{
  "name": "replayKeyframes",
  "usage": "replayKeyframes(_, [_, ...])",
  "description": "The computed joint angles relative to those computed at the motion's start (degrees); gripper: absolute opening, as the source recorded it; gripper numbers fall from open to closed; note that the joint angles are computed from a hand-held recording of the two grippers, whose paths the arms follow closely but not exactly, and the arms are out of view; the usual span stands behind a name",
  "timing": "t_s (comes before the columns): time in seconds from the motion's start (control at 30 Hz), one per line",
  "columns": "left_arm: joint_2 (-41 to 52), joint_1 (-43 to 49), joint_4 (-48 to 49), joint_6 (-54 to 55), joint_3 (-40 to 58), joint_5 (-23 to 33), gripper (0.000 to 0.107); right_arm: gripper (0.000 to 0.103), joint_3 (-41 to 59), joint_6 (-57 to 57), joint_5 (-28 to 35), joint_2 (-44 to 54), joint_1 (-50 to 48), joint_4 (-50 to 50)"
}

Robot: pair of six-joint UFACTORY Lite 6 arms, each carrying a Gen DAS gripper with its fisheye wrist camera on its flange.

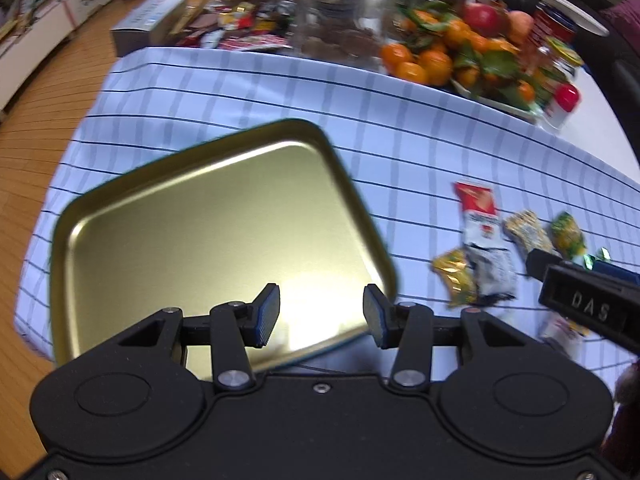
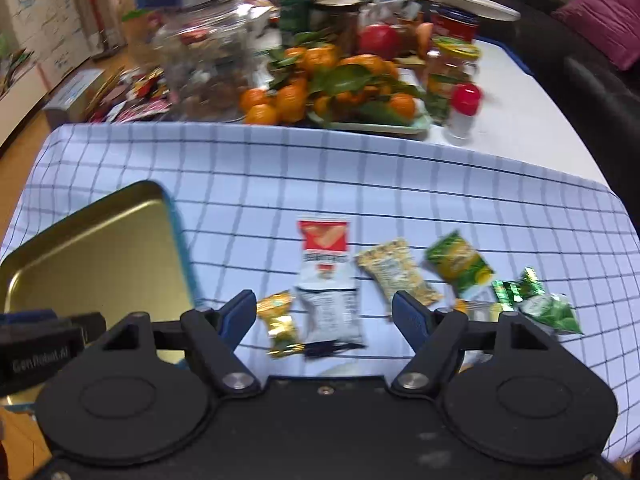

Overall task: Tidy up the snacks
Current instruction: 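Move both tools toward the scattered snacks on the grid cloth, then grasp the white bar with the left tool while the right grasps the silver-yellow candy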

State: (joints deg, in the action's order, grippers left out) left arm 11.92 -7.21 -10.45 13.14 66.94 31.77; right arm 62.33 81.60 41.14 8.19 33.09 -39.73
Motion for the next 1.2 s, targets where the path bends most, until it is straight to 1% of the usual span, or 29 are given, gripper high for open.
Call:
replayKeyframes(0.1, [0.0,-3.7,-1.3,0.5,-0.5,1.1,0.054,0.07,-6.9,-3.0,-2.3,-6.3,-6.0,3.3])
replayKeyframes(0.17, [0.1,-6.2,-1.7,0.6,-1.2,1.0,0.054,0.064,-11.3,-6.5,-4.5,-10.5,-10.7,7.0])
replayKeyframes(0.23, [0.2,-8.4,-3.1,1.5,-1.8,1.5,0.053,0.064,-15.7,-12.3,-6.9,-15.1,-16.0,12.6])
replayKeyframes(0.3, [0.5,-10.3,-4.1,1.5,-2.0,2.0,0.05,0.063,-19.3,-18.1,-8.0,-19.2,-20.8,17.3])
replayKeyframes(0.43, [1.3,-13.9,-5.8,1.4,-2.4,2.7,0.05,0.063,-23.7,-22.0,-6.6,-24.5,-25.0,18.6])
replayKeyframes(0.53, [1.8,-16.6,-6.2,0.6,-3.6,1.9,0.05,0.063,-24.9,-28.0,-7.5,-26.3,-28.5,24.4])
replayKeyframes(0.67, [3.8,-18.2,-6.9,0.9,-3.7,1.5,0.05,0.063,-24.8,-32.6,-8.6,-24.1,-31.0,30.5])
replayKeyframes(0.8, [5.4,-18.2,-10.0,4.1,-2.9,1.7,0.051,0.063,-25.0,-37.1,-10.9,-22.0,-34.2,37.1])
replayKeyframes(0.9, [6.1,-17.7,-12.2,6.1,-2.3,2.0,0.051,0.064,-23.9,-34.8,-12.3,-19.4,-33.2,35.2])
replayKeyframes(0.97, [6.3,-17.2,-13.5,7.4,-2.0,2.3,0.051,0.069,-23.4,-31.6,-13.0,-18.0,-32.0,32.1])
replayKeyframes(1.1, [6.4,-16.6,-15.3,9.1,-2.1,1.9,0.051,0.07,-22.8,-25.7,-13.2,-14.5,-30.4,26.2])
replayKeyframes(1.2, [6.0,-16.2,-16.5,10.4,-2.5,1.7,0.051,0.07,-22.5,-25.2,-14.0,-12.4,-30.4,26.0])
